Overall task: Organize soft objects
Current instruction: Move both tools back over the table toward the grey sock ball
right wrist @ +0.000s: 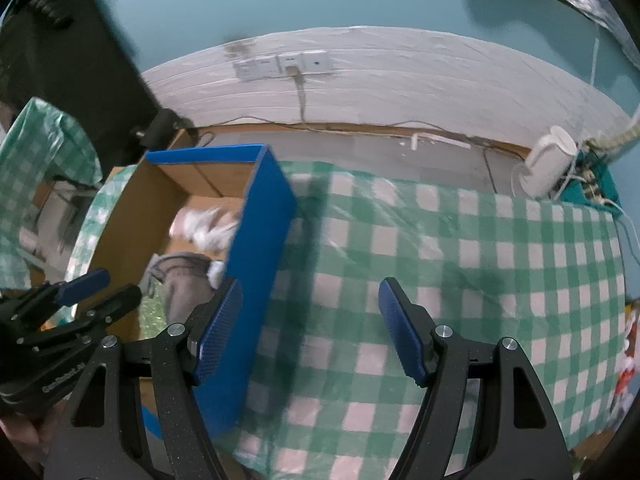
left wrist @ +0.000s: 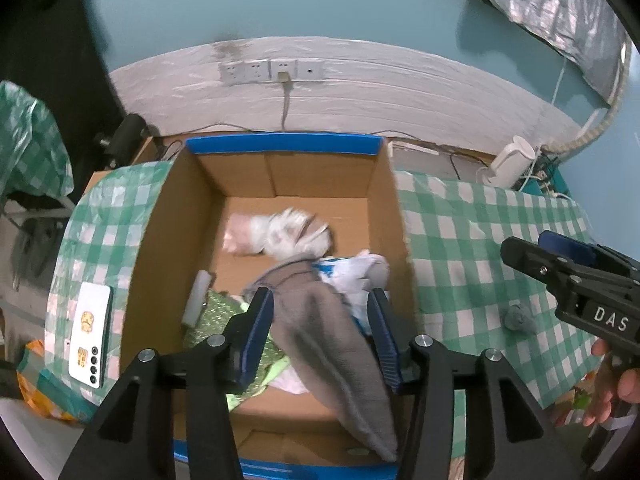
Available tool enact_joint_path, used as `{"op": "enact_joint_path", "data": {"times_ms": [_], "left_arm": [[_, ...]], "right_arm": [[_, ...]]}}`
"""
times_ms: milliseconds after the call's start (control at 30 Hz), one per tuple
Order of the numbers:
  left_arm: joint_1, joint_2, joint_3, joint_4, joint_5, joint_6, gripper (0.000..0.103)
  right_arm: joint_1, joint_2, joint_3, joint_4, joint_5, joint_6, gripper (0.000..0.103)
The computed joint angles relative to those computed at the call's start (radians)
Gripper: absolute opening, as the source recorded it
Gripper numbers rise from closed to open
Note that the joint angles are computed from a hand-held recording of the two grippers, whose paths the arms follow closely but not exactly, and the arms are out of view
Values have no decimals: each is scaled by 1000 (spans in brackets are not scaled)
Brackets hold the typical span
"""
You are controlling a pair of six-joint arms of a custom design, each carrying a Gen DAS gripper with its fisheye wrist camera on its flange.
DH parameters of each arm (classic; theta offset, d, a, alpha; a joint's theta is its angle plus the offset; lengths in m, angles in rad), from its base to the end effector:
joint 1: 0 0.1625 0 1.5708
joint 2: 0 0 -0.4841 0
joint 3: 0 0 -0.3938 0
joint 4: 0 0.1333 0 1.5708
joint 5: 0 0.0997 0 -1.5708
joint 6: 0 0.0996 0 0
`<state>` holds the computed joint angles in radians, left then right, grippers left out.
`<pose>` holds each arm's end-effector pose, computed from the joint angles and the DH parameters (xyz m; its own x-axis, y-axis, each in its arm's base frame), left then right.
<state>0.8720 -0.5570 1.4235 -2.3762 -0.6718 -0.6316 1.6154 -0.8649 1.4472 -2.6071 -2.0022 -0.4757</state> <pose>-0.3282 -0.7190 0.0504 -0.7389 -0.0985 -0.6666 0.2550 0.8748 -0.4120 0.1260 -0.7674 0.2768 -0.7956 -0.2843 0.5349 -0.4550 0.8635 -0.2178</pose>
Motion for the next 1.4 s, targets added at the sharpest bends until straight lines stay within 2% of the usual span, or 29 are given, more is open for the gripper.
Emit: {"op": "enact_joint_path", "data": {"times_ms": [333,700,1100,1400], "left_arm": [[-27,63,-74,64,-11,22,67],[-46,148,-171,132,-36,50,71],[-46,247,-297,244,-79,39,72],[-29,289,-348,327,-100,13,72]], "right_arm": [[-46,-38,10,-13,-31,8,72],[-108,-65,27,-31,-94,-6,72],[-165,-65,26,17,-119,8,72],[-192,-42,27,46,-135,-4,72]]}}
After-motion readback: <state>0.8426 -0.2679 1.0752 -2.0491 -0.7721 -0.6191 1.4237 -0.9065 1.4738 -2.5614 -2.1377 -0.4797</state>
